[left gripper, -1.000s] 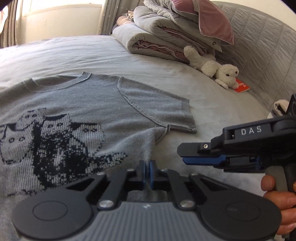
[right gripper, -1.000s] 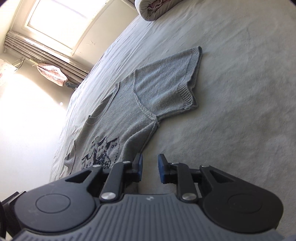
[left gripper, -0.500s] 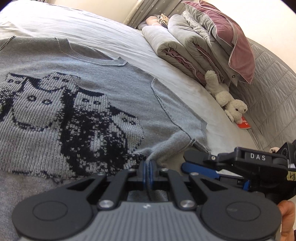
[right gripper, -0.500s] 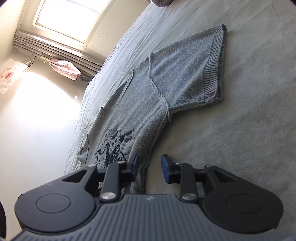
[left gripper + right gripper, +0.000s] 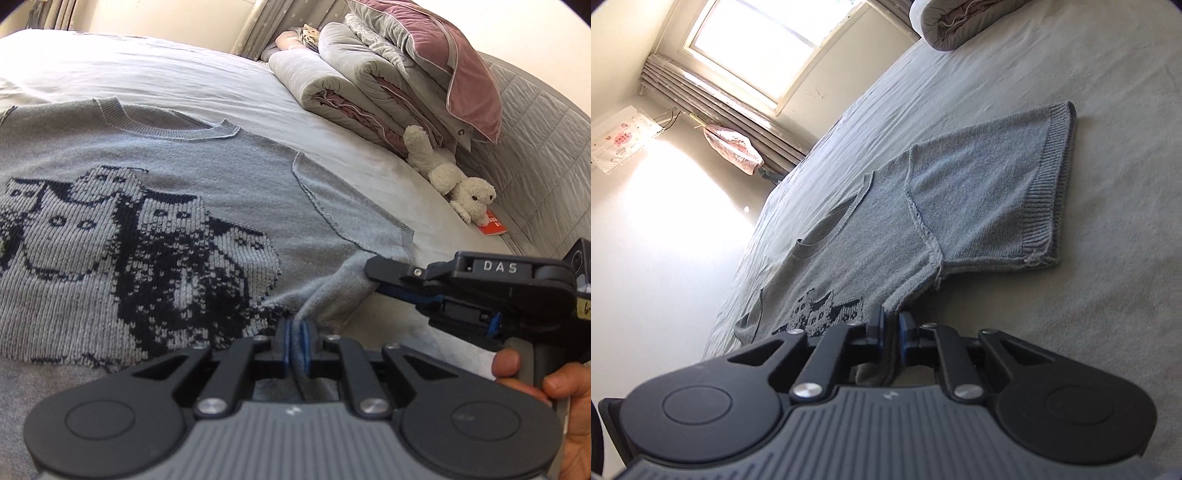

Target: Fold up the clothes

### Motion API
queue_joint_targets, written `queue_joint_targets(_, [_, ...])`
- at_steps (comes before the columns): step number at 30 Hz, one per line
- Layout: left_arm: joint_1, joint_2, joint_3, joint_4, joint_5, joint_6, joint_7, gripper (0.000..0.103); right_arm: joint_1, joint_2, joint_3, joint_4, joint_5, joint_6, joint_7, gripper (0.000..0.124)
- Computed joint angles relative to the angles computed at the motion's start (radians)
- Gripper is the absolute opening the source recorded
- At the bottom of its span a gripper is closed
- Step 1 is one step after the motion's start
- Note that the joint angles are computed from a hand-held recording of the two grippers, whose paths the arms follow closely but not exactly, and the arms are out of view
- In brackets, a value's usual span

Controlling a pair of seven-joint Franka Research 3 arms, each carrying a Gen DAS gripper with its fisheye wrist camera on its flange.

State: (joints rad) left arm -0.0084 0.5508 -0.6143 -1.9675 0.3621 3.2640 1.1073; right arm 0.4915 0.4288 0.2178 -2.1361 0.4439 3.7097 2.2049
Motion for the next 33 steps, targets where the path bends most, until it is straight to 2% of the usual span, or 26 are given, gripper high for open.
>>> queue_joint_targets(5, [-0.105,-0.051,0.09,-0.002,-0.002,-0.011,0.001,0.026,0.018,-0.046,-0.018,-0.037,0.05,0.015,-0.019,0.009])
queue_joint_targets(9, [-0.136,-0.092,0.107,-0.035,0.009,0.009,0.016,0.034,0.054,-0.056,-0.048,-0.029,0.146,0.011,-0.08,0.008])
queue_joint_targets(12, [-0.125,-0.121,0.088,-0.066,0.034,0.029,0.031,0.035,0.053,-0.049,-0.05,-0.023,0.182,0.005,-0.097,0.008])
queue_joint_targets(15, [-0.06,-0.145,0.014,-0.104,0.086,0.04,0.057,0.035,0.041,-0.042,-0.04,-0.021,0.175,-0.004,-0.091,0.008])
queue_joint_targets(18, [0.074,-0.147,-0.133,-0.139,0.153,0.018,0.1,0.035,0.015,-0.048,-0.021,-0.036,0.132,-0.006,-0.059,0.008])
queue_joint_targets(21, [0.196,-0.132,-0.283,-0.155,0.161,-0.071,0.174,0.035,-0.001,-0.059,-0.011,-0.051,0.085,-0.012,-0.035,0.009])
queue_joint_targets(23, [0.218,-0.136,-0.323,-0.158,0.135,-0.134,0.207,0.035,-0.01,-0.067,-0.006,-0.064,0.06,-0.017,-0.018,0.009])
queue_joint_targets(26, [0.157,-0.162,-0.289,-0.137,0.081,-0.242,0.197,0.035,-0.015,-0.072,-0.006,-0.079,0.04,-0.022,0.002,0.009])
queue_joint_targets(29, [0.088,-0.176,-0.239,-0.118,0.039,-0.308,0.173,0.035,-0.009,-0.075,-0.012,-0.085,0.043,-0.026,0.004,0.009])
queue_joint_targets(30, [0.057,-0.182,-0.213,-0.113,0.034,-0.323,0.16,0.035,-0.007,-0.076,-0.014,-0.087,0.044,-0.025,0.004,0.009])
queue_joint_targets(32, [-0.036,-0.204,-0.125,-0.101,0.06,-0.343,0.113,0.034,-0.007,-0.077,-0.015,-0.09,0.041,-0.021,0.006,0.009])
queue_joint_targets(33, [-0.087,-0.214,-0.074,-0.095,0.082,-0.355,0.082,0.02,-0.008,-0.077,-0.015,-0.092,0.037,-0.018,0.008,0.009])
